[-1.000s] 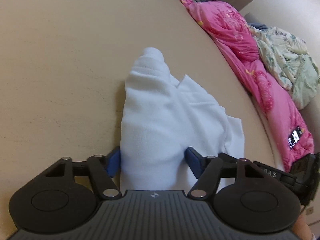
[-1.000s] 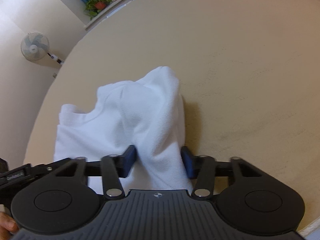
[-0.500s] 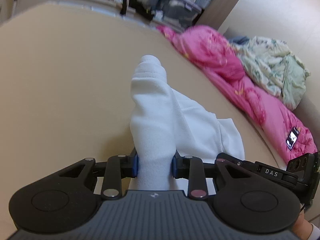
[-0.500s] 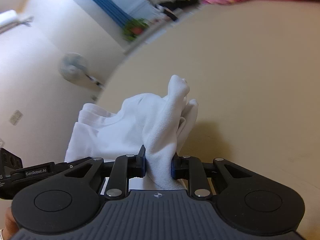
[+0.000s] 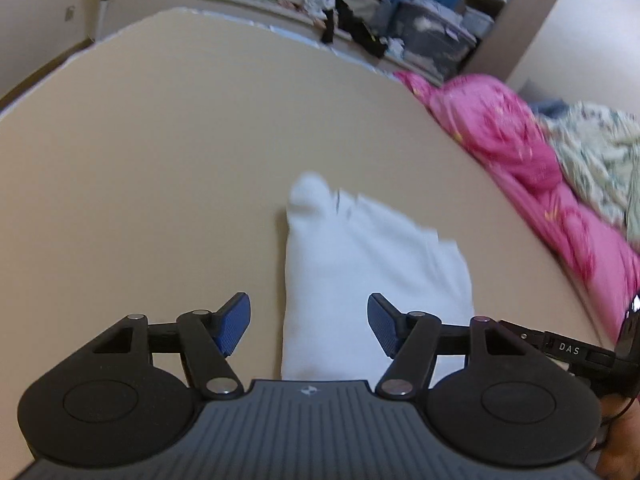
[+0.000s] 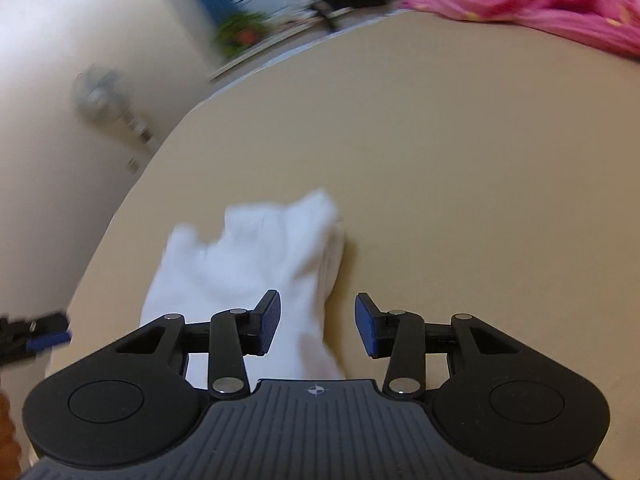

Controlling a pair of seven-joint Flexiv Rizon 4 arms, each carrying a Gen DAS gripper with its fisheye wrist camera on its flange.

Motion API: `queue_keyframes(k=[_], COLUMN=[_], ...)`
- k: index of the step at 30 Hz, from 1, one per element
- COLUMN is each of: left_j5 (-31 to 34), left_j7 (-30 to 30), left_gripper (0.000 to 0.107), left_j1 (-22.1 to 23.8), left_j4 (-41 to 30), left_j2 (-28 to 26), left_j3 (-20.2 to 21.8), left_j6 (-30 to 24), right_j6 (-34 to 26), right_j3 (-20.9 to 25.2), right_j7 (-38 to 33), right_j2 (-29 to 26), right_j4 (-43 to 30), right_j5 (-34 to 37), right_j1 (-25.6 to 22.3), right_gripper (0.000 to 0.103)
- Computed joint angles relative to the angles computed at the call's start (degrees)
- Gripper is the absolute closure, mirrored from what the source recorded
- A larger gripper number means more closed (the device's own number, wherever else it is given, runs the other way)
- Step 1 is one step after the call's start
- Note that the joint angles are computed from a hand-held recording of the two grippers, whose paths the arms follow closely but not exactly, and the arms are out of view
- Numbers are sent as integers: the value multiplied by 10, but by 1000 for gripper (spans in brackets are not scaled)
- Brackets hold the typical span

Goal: Fold small clothes

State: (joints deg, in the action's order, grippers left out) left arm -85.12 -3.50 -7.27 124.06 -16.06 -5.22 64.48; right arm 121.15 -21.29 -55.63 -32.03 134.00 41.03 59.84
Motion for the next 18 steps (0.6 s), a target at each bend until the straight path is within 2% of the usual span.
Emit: queue_keyframes(k=[3,4,5,6,7,10,12,14,15,18], left_j5=[19,37,73,111,125,90,68,83,89,104], left_j7=[-12,-21,-41,-58,-57,-17,-6,-25,-31,-46], left_gripper=[38,45,51,51,51,51,51,51,51,51], left_j1=[-9,-11,-13,-11,-6,8,8,4,5,4], left_j4=[14,15,15,16,18,32,40,41,44,46], left_j2=[-20,-31,-44,-57,-64,-49,-38,-36,-34,-35], left_j3=[-1,-2,0,2,-2,-26,-31,-26,-24,-24], left_j6=[20,29,43,54,60,79,82,79,74,71], right_j6=[-11,-2,5,0,3,29,25,1,-4,10], right_j3=[46,62,63,61,62,79,58,25,19,54], right_j7=[5,24,36,26,41,72,64,54,58,78], right_j2=[-13,-23,-33,-37,-40,-41,-34,-27,-24,-35], right_j4=[4,9,14,7,9,19,29,26,28,20], right_j5=[-28,-47,-52,-19,-9,17,39,46,44,16], right_j1=[-33,-47,-46,-28,-26,-23,11,39,46,13], right_gripper=[59,63,82,85,86,85,77,76,71,70])
